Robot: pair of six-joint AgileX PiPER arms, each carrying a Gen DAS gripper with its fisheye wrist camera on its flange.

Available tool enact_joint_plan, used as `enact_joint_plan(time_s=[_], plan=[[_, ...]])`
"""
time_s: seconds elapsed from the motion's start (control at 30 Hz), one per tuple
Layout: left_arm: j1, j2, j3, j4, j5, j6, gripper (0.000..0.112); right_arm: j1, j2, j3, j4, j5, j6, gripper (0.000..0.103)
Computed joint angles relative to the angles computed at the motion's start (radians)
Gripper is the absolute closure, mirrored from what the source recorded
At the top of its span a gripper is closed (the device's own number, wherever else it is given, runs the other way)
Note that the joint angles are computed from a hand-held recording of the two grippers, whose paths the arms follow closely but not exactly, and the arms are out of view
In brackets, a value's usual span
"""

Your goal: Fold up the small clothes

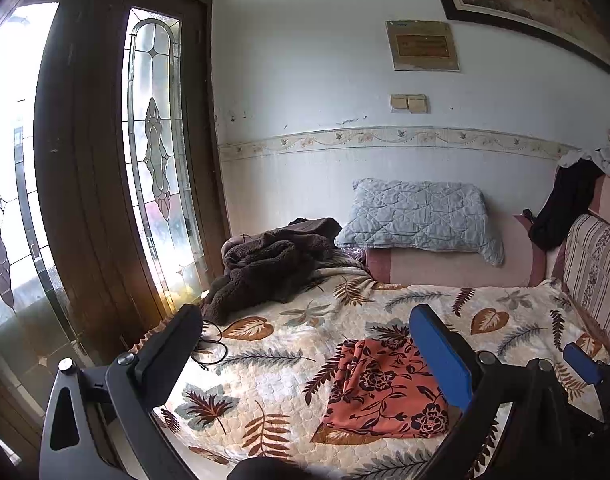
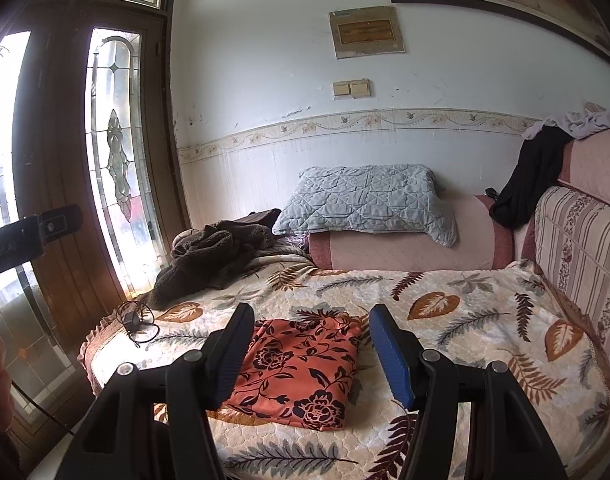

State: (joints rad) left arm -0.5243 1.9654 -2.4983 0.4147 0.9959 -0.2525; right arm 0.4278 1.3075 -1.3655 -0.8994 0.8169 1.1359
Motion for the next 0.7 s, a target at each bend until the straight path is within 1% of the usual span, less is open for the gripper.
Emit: enact_joint_plan(time_s=[0.13,0.23,0.37,0.53,0.7], plan=[[0.004,-0.001,-0.006,0.001,0.001,-0.006,0.009,0.012,0.003,-0.006,-0.024,0.016,0.011,0.039],[0.009,0.015,-0.043,-0.01,0.019,0.006,0.009,0.019,0.007,-0.015,-0.028,0.023,0.007,0.039],[0.012,0.017,-0.051,-0.015,0.017,0.011,0.009,0.026,0.015,-0.033,-0.032,0.037,-0.001,0.039],[0.013,-0.008,-0.016,-0.009,-0.01,0.003,0.009,0.037,0.018,-0.049,-0.046,0.051,0.0,0.039],[0.021,-0.032,0.007,-0.016,-0.03,-0.005,0.009,0.062,0.022,-0.072,-0.074,0.09,0.007,0.039]])
